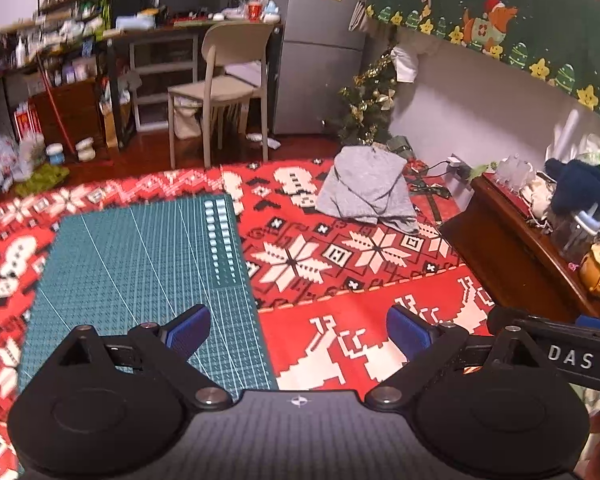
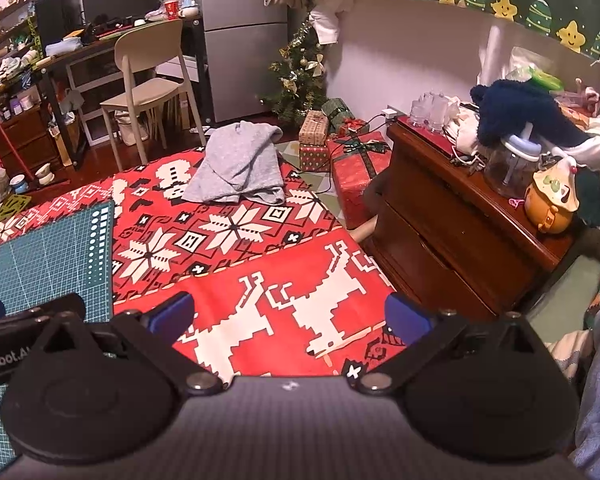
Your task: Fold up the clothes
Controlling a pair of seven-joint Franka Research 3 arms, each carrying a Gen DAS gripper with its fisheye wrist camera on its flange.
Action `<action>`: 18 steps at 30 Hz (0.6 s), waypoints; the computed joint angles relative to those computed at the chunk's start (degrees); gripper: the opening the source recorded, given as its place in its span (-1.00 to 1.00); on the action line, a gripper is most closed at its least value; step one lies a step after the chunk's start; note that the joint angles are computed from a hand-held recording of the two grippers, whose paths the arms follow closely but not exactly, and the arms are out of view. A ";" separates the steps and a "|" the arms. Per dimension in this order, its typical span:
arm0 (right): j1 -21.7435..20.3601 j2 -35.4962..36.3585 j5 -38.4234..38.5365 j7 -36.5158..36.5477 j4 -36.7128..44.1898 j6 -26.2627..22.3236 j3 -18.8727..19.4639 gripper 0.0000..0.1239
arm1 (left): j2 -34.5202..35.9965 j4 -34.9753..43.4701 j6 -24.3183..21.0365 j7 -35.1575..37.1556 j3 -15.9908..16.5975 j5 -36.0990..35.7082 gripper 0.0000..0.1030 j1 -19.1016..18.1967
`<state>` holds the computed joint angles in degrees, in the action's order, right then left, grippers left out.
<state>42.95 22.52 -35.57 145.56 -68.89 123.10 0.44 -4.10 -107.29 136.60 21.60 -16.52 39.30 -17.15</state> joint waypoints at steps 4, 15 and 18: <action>0.11 0.25 -0.14 1.60 0.45 -0.88 -0.35 0.65 | 0.53 0.16 -1.33 -0.60 0.21 -0.95 0.86 0.17; -0.06 8.79 6.13 -2.79 13.16 -9.13 -2.02 0.65 | 1.86 0.60 -3.22 -6.19 0.48 9.22 0.85 0.79; -0.05 14.05 7.86 -4.82 21.14 -12.25 -3.07 0.65 | 3.50 2.41 -1.92 -1.68 1.38 7.34 0.85 1.01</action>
